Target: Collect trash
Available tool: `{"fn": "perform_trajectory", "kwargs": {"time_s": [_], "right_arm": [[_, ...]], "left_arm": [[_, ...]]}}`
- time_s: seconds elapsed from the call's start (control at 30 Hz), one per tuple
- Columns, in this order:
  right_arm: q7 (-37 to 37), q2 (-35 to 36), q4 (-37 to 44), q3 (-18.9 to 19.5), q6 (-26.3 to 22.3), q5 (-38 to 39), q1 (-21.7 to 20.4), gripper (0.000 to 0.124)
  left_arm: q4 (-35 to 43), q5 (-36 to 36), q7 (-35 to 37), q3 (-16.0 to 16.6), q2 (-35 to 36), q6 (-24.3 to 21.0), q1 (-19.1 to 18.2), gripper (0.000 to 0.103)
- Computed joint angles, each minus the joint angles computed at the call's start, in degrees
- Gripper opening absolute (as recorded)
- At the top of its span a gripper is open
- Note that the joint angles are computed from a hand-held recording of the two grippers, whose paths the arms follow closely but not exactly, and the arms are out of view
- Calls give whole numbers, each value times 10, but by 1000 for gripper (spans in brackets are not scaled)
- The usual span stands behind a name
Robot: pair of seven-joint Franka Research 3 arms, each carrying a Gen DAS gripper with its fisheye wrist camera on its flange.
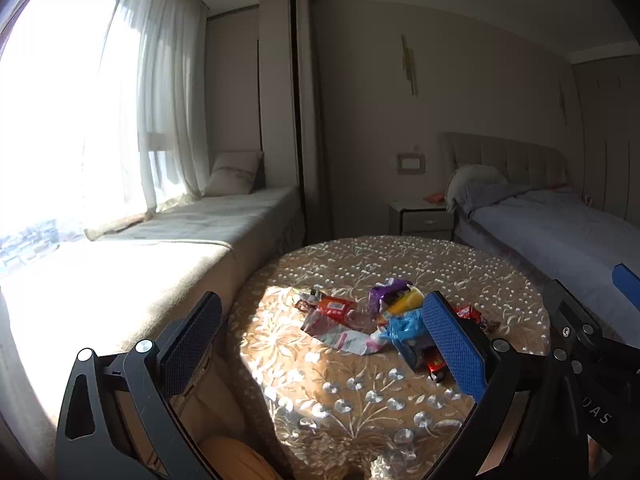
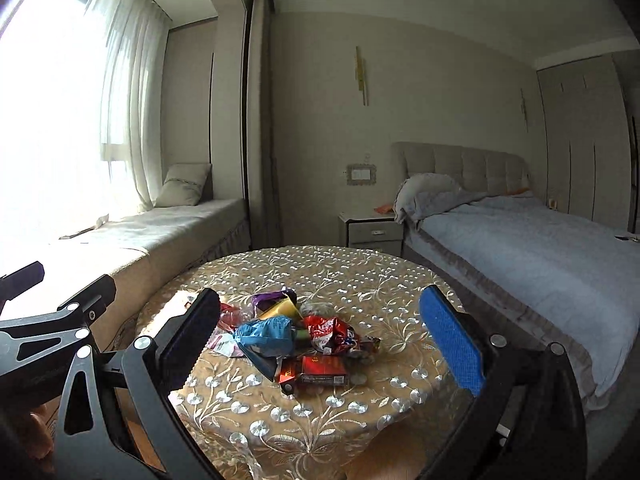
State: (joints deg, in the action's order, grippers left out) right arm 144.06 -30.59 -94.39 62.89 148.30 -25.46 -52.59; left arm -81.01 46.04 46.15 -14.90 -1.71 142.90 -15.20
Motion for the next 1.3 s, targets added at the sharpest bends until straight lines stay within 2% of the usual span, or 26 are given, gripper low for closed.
{"fn": "perform_trajectory", "kwargs": {"time_s": [0.03,0.07,0.2,0.33,0.57,0.8,0.93,1.3], "right_arm": [[14,13,9,11,-4,-22,1,99],[5,7,21,24,-9,-4,-16,99],[-19,14,28,9,-7,19,-5,99],[-22,29,23,-8,4,12,22,99],[-6,53,36,-19,-19,-34,52,99],[16,84,55,-15,-52,-80,76,99],[32,102,70,-5,-72,-113,84,99],[79,148,77,-18,-95,-195,140,99]], "left_arm": [[-4,-5,0,2,-3,7,1,98],[-6,-11,1,3,-5,12,2,98],[-4,-42,12,3,-3,14,4,98],[-5,-36,12,2,0,16,4,98],[7,-29,3,1,9,-2,-1,98],[4,-70,32,6,11,6,-2,98],[5,-62,33,5,12,0,-4,98],[7,-70,36,7,12,-1,-3,98]]}}
